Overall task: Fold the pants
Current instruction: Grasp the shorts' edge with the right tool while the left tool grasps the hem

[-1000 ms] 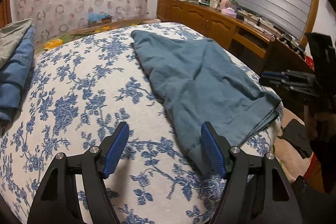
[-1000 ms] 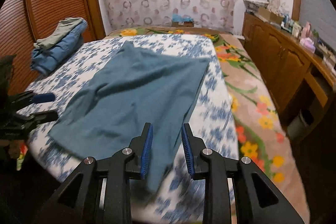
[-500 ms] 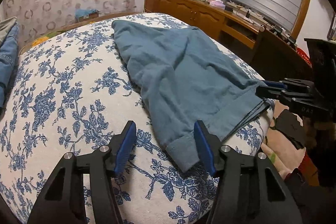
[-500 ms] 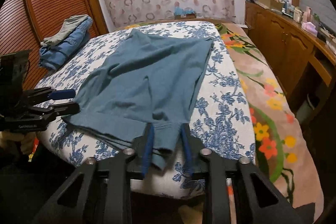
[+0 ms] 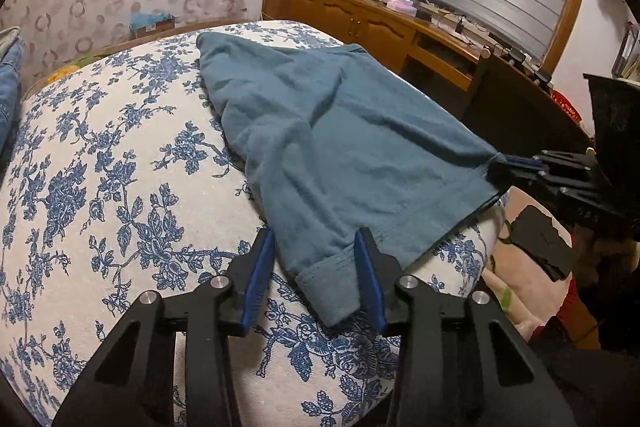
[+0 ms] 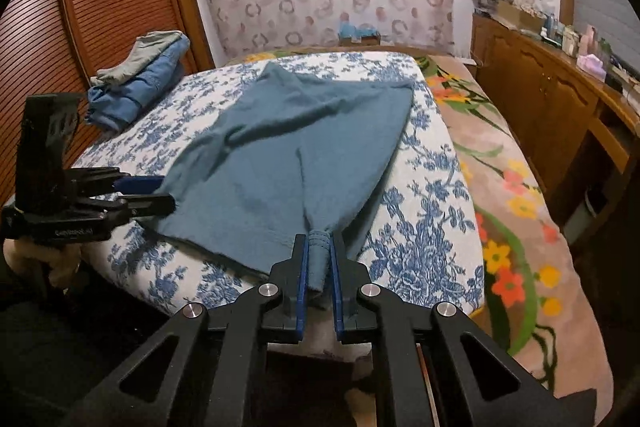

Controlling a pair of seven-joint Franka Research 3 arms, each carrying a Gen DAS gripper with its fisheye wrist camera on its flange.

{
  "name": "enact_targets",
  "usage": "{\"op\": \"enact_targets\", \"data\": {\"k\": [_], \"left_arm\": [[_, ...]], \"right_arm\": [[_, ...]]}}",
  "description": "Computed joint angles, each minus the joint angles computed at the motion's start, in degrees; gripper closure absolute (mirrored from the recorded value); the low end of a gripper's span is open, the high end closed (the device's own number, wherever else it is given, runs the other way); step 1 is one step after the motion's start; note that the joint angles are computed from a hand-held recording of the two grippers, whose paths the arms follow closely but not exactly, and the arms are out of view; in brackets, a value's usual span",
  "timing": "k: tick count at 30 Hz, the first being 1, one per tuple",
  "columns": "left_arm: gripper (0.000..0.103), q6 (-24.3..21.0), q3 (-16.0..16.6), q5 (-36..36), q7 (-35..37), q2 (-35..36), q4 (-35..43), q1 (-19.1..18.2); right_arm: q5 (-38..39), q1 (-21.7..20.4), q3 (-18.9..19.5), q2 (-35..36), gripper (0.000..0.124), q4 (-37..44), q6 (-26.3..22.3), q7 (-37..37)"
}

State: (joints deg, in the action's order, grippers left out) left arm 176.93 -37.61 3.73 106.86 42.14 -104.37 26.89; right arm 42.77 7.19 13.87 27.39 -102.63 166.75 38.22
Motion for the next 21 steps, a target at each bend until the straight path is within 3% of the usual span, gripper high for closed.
{"op": "enact_targets", "data": {"k": [2, 3, 5, 6, 7, 9, 18, 21], "left_arm": [[0.076, -0.52, -2.5, 0.0, 1.34, 0.97, -0.05, 2.09], [0.079, -0.61, -3.4, -0.11, 1.86, 1.3, -0.15, 2.8], [0.092, 1.67, -1.05, -0.06, 0.5, -0.46, -1.29, 0.76], [0.093, 2.36, -0.69, 2.03, -1.93, -1.0, -1.8, 0.79], [0.099, 3.06, -2.33, 0.38, -0.35, -1.31, -2.75, 2.26], [0.099, 4.65, -3.84, 1.58, -1.13, -2.5, -4.74, 4.22], [0.098, 3.63, -0.25, 4.73, -5.99, -3.2, -4.12, 2.05], [0.084, 4.13, 4.02, 5.06, -8.45, -4.4, -3.53, -1.84]], "right_arm": [[-1.09, 0.71, -0.96, 0.56, 0.114, 1.0, -0.73, 1.75], [-1.65, 0.95, -1.33, 0.78, 0.114, 1.35, -0.94, 2.4], [-2.66, 1.39, -1.78, 1.25, 0.114, 1.92, -1.19, 3.58], [-3.19, 1.62, -1.96, 1.45, 0.114, 2.21, -1.17, 4.16], [-3.34, 1.45, -1.78, 1.4, 0.114, 2.21, -1.21, 4.26], [-3.66, 1.41, -1.56, 1.21, 0.114, 1.94, -0.55, 4.53], [-2.42, -0.12, -0.13, 1.22, 0.114, 1.73, -0.48, 3.39], [-1.27, -0.85, 0.44, 1.12, 0.114, 1.77, -0.86, 2.52]]}}
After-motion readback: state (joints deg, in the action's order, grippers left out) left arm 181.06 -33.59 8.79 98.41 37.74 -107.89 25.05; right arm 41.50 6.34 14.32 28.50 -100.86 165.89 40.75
